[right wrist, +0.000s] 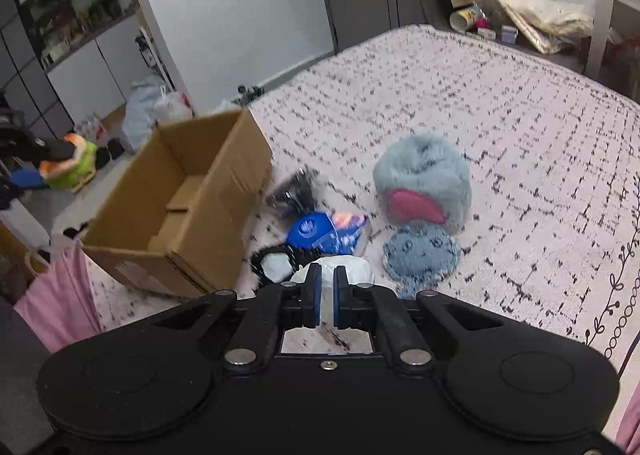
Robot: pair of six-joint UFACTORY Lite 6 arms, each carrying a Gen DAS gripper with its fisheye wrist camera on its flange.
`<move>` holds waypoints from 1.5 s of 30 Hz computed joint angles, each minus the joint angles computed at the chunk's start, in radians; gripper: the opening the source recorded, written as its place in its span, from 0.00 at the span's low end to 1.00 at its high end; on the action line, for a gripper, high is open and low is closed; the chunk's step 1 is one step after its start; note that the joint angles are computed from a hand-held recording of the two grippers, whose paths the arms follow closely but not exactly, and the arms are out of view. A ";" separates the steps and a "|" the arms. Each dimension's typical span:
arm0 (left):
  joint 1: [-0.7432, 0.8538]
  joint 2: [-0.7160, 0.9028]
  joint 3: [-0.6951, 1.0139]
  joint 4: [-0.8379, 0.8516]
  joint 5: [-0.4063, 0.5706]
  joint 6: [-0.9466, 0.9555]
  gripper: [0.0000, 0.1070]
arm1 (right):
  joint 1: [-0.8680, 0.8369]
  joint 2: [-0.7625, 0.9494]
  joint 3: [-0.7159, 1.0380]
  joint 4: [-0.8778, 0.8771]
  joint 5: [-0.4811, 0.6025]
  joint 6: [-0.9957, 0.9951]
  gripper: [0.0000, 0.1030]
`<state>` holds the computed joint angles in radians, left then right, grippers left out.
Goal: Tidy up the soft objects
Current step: 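Carry the burger into the box with left tool while right tool grasps white tissue, then open the left tool to release the burger while the right tool drops the white tissue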
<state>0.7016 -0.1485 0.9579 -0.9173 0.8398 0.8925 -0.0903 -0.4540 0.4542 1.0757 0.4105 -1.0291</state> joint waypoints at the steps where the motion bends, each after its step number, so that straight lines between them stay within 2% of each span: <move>1: -0.007 0.010 0.005 -0.002 -0.007 0.000 0.34 | -0.001 -0.016 0.000 -0.003 0.006 0.009 0.05; 12: -0.064 0.119 -0.022 0.002 -0.120 0.042 0.37 | 0.066 -0.124 0.007 0.075 -0.016 0.027 0.05; 15: -0.087 0.138 -0.028 0.033 -0.188 0.003 0.41 | 0.101 -0.086 0.035 0.134 -0.040 -0.009 0.05; 18: -0.079 0.153 -0.025 -0.007 -0.193 0.035 0.50 | 0.150 -0.035 0.069 0.198 -0.070 -0.043 0.05; 21: -0.079 0.171 -0.018 -0.013 -0.196 0.045 0.56 | 0.204 0.006 0.102 0.259 -0.102 -0.090 0.05; 27: -0.070 0.231 0.015 -0.003 -0.180 0.042 0.56 | 0.298 0.099 0.163 0.364 -0.142 -0.166 0.05; 31: -0.071 0.246 0.019 -0.003 -0.190 0.046 0.56 | 0.325 0.157 0.184 0.576 -0.097 -0.339 0.05; 34: -0.074 0.250 0.017 -0.011 -0.205 0.062 0.56 | 0.319 0.233 0.232 0.523 -0.036 -0.252 0.13; 36: -0.075 0.243 0.011 -0.020 -0.215 0.075 0.56 | 0.317 0.231 0.225 0.502 -0.050 -0.240 0.21; 38: -0.079 0.229 0.000 -0.022 -0.222 0.083 0.56 | 0.304 0.203 0.214 0.424 -0.075 -0.156 0.36; 41: -0.097 0.189 -0.030 -0.033 -0.238 0.127 0.56 | 0.241 0.172 0.211 0.302 -0.047 -0.008 0.44; 45: -0.126 0.134 -0.054 -0.010 -0.251 0.125 0.66 | 0.182 0.120 0.202 0.149 -0.020 0.128 0.55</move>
